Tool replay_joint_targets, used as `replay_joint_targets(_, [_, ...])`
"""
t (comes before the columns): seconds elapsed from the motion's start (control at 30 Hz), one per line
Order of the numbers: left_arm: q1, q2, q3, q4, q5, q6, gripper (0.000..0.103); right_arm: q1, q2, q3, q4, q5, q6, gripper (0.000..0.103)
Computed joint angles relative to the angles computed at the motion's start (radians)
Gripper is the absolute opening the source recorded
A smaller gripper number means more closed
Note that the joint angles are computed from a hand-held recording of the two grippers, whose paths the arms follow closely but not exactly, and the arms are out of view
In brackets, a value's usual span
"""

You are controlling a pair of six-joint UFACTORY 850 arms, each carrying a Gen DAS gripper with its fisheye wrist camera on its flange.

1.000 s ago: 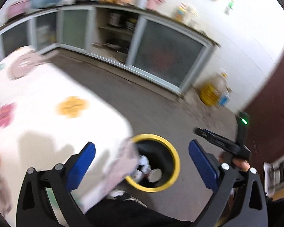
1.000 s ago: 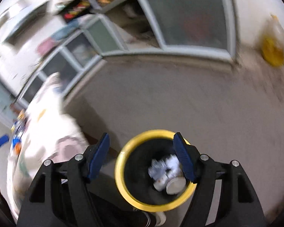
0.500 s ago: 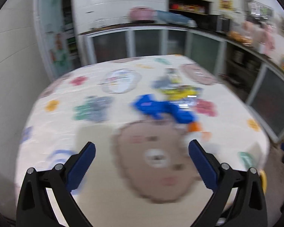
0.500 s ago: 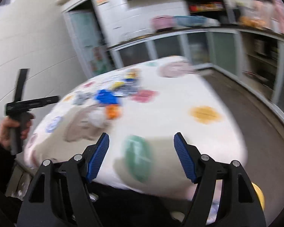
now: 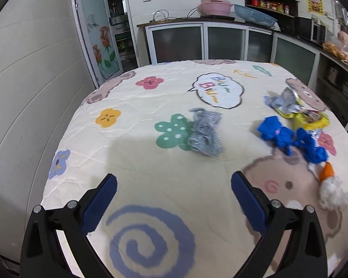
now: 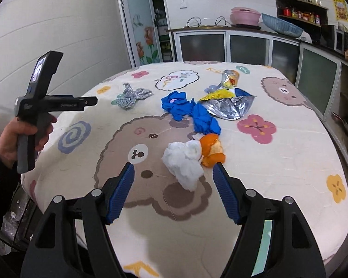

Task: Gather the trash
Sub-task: 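Move both tools back over the quilt toward the remaining tissue and grey net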

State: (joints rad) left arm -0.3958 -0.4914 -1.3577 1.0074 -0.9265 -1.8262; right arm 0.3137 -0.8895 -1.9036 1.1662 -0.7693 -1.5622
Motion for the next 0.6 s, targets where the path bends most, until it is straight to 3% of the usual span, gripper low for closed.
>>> replay_joint_targets(0.2, [0.051,-0.036,-0.027,0.021,0.108,0.039,0.095,0.025,-0.036,-0.055,-0.056,0.02,0.065,0.067])
replay_joint_targets(0.37, [0.093,-0.104,-0.117,-0.019,0.13,0.093,0.095,0.039,-0.054,-0.082,-0.082,0.035,0.089,0.067])
replay_joint_targets(0.6, [0.128,-0.163,-0.193,-0.08,0.163,0.147,0.095,0.027,-0.096,-0.148,-0.118,-0.038,0.157,0.067])
